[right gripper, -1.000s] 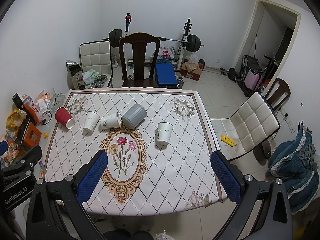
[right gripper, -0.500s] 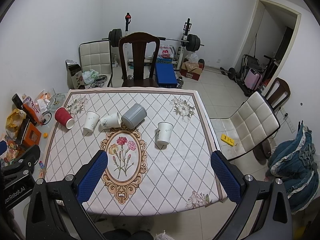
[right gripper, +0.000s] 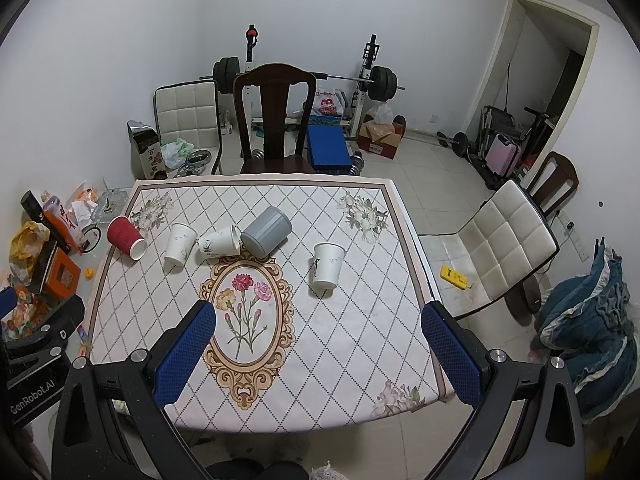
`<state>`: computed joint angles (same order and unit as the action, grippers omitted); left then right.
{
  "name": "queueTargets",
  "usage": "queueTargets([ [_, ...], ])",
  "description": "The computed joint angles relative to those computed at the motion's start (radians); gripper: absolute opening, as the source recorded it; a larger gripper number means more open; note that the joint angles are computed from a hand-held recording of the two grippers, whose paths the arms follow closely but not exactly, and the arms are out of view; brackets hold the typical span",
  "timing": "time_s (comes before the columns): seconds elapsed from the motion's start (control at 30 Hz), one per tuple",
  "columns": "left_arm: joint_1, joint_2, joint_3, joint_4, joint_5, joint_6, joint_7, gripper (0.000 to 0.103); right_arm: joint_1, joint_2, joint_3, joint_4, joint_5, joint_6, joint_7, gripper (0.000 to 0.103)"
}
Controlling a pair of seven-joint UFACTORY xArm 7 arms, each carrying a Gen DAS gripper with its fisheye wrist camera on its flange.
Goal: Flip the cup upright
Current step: 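Reach the left gripper toward the upside-down white bird-print cup and grasp it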
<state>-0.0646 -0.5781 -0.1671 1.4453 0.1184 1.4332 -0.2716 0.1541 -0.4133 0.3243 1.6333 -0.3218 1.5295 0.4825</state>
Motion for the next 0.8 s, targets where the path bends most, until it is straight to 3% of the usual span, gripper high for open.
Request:
queueTargets([
  [0.27,-0.019,0.007,0.021,-0.099,-0.020,-0.063,0.035,0.103,-0.011,0.004,-0.017,-0.073,0.021,0.033,0.089,0.103],
  [0.47,-0.049,0.057,0.010,-0.200,-0.039,-0.093,0.056,0.103,-0.020,-0.034,-0.085,-0.297,0.043,0.015,0.130,0.103],
  [0.63,-0.084,0.186,-0.026,-0.202,-0.032,-0.109,0.017,0.103,-0.043,-0.018,-0.157,-0.426,0.069,-0.030,0.107,0.103],
  [0.8,-0.129,0.368,-0.043,-0.112,0.009,-0.094,-0.046,0.103,-0.087,0.055,-0.237,-0.517,0.085,-0.130,0.032,0.103],
])
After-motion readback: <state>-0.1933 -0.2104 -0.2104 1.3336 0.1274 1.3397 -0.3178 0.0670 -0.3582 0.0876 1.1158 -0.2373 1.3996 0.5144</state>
